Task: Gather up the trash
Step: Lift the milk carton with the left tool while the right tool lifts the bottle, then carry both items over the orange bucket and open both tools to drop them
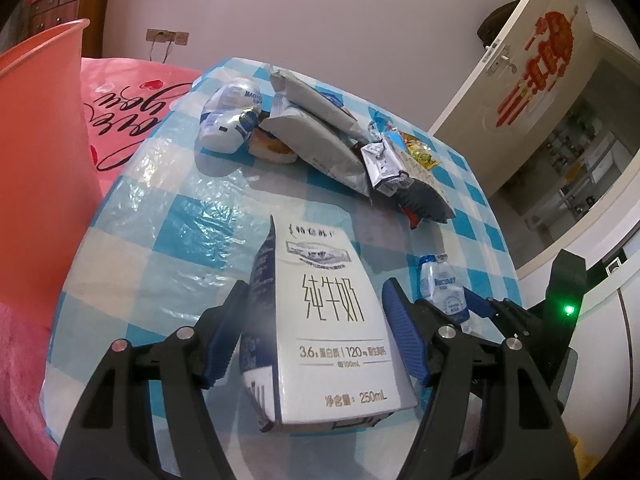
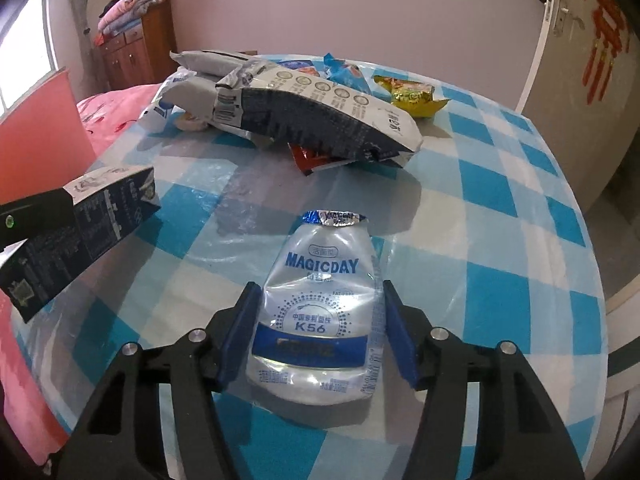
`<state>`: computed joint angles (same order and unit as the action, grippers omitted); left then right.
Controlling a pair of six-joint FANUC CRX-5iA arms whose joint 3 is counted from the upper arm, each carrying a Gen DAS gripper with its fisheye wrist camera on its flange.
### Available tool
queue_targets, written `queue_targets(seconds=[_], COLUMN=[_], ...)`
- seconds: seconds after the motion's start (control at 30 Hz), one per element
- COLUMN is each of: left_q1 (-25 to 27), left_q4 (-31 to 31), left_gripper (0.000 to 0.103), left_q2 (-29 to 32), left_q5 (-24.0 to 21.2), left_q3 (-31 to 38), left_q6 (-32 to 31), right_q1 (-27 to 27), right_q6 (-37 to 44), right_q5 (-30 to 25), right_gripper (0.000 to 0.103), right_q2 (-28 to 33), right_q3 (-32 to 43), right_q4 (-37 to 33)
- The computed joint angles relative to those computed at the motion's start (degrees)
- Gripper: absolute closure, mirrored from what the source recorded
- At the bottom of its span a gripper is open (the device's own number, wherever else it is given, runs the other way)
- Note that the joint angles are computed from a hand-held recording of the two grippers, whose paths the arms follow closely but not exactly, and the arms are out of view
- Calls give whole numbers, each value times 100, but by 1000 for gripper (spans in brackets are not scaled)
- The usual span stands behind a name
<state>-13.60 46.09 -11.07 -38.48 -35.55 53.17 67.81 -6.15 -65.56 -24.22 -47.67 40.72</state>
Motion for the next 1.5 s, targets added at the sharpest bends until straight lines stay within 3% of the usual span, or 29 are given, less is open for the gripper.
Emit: queue_targets(seconds=[0.07,0.17,0.23,0.4,0.47,0.6,0.7,0.8,0.87,0.9,1.1,1.23,1.5], left_q1=[5,41,13,77,40,-50,-84,-58,-73,-79,57,311,1182], left_q4=[13,211,171,12,-94,-816,-1624,-1595,-1619,-1640,-1266,-717,-49], left_gripper=[52,53,53,52,39,27,27,27,37,37,37,37,37], left_q2=[-19,-14,-14,125,104,98,242,338,295,288,123,-302,-1077], left_q5=[8,-67,10,-315,-298,-210,-268,-319,-245,-231,-157,-2,410], left_q3=[-8,-34,-29,63,60,222,492,454,415,420,292,162,228], left_q6=[-39,-222,-251,-324,-429,-66,583,555,561,578,492,123,-214], right_q1=[-24,-34,-37,24,15,7,-5,-7,1,-2,-115,-316,-947], right_q6=[-33,-83,-76,-49,-32,30,60,63,61,62,189,512,2015], right_q5=[35,59,61,-26,3,49,104,170,205,234,592,1028,2471], right_gripper=[43,43,43,43,43,43,43,43,43,43,43,43,43], right_q2=[-58,-143,-157,-155,-163,-146,-142,-139,-149,-159,-170,-59,839], right_q3=[-16,-8,40,138,142,161,165,163,166,171,345,650,2013], right_q4=[-25,-18,29,127,149,144,141,140,157,169,210,252,21])
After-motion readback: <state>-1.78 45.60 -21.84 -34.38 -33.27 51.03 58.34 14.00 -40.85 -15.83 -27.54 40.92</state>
